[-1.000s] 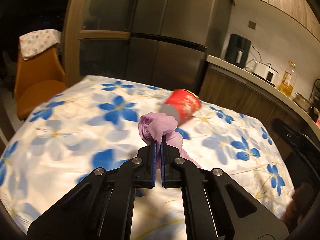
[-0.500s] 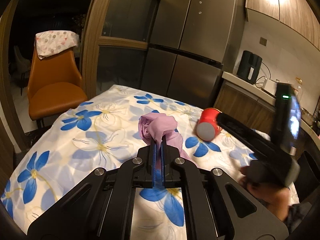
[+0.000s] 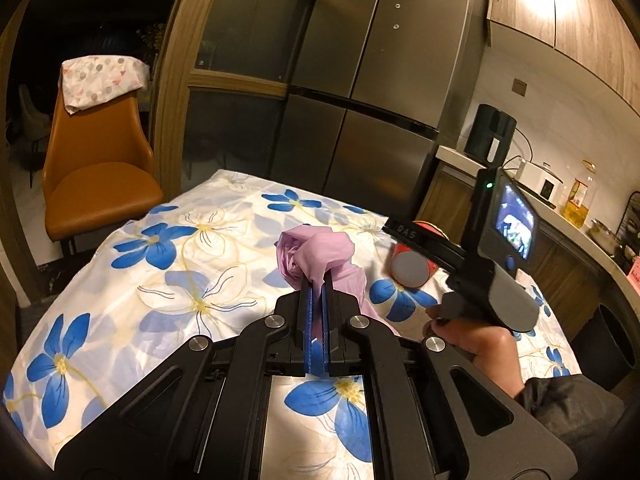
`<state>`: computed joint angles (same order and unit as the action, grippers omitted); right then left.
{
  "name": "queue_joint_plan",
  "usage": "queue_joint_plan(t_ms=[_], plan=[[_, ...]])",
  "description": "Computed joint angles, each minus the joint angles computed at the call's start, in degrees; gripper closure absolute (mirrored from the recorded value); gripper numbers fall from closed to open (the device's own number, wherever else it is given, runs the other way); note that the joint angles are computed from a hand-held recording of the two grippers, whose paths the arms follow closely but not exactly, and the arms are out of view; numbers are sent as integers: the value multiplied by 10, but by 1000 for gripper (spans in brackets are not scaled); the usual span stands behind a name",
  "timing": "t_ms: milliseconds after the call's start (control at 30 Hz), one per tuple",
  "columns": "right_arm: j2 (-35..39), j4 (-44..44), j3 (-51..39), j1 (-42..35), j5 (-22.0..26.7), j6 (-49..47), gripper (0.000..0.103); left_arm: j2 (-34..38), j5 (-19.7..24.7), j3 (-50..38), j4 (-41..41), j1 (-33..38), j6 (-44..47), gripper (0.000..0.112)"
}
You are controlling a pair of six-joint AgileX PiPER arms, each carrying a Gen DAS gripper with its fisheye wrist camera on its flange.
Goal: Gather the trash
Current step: 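Grasp the purple glove with the left tool while the right tool grasps the small red cup, then carry the purple glove and small red cup in both tools over the bin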
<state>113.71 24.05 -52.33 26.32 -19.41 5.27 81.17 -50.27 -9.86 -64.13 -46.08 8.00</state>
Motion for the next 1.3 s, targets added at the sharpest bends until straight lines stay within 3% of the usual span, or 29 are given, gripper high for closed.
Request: queue_joint_plan(t_ms=[200, 267, 533, 1000, 1300], plan=[[12, -15, -19, -10, 31, 19, 40, -1, 6, -2, 1, 8, 3, 110], [8, -2, -15, -9, 31, 4, 42, -2, 5, -3, -8, 5, 10, 110], [-44, -106, 62, -27, -6, 78, 44, -2, -1, -19, -56, -23, 46, 110], [-206, -358, 259, -154, -61, 230, 44, 35, -53, -88, -188, -152, 113, 110], [-327, -642, 357, -344, -98, 387, 44, 81, -82, -174, -251, -231, 176, 110]])
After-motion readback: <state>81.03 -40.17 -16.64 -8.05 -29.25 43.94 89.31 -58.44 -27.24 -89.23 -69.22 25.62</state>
